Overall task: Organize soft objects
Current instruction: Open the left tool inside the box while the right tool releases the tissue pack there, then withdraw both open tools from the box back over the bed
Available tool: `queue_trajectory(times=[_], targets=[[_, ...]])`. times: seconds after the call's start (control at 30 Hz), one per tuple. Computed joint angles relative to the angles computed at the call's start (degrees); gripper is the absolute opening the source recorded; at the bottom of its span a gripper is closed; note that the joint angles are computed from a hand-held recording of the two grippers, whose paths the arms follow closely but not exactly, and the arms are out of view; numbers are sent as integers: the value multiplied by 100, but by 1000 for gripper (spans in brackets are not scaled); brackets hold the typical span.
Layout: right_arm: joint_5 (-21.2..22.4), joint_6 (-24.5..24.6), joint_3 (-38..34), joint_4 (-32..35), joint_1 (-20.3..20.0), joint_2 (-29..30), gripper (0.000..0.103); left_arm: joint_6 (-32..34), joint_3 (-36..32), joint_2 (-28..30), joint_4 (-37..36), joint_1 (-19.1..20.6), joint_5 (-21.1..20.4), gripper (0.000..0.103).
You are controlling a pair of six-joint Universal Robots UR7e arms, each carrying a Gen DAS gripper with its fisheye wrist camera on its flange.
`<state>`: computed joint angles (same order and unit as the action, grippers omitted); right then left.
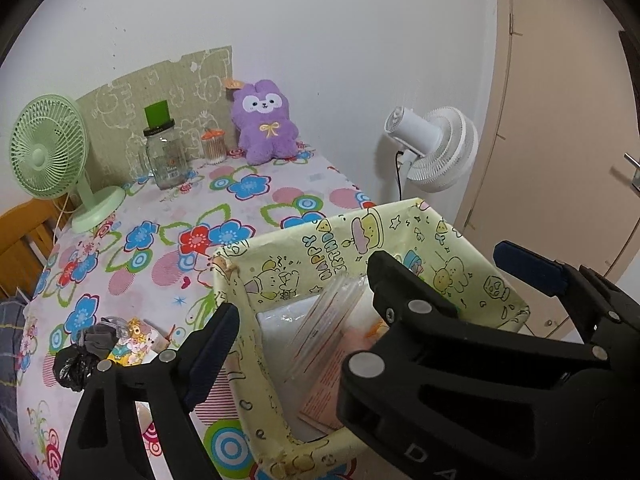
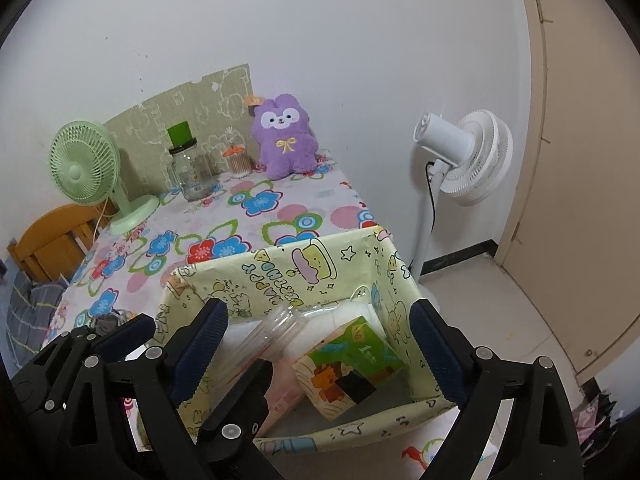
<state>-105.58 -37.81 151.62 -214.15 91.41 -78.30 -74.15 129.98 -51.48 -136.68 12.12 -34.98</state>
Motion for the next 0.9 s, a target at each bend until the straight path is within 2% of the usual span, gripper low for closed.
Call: queue_trajectory(times=[0.47, 0.9], targets=[[-123, 16, 184, -118, 489, -296, 94, -791, 125, -476, 956, -456, 288, 90], [-361, 82, 302, -433, 1108, -332, 94, -1825, 162, -936, 2283, -876, 500, 94]])
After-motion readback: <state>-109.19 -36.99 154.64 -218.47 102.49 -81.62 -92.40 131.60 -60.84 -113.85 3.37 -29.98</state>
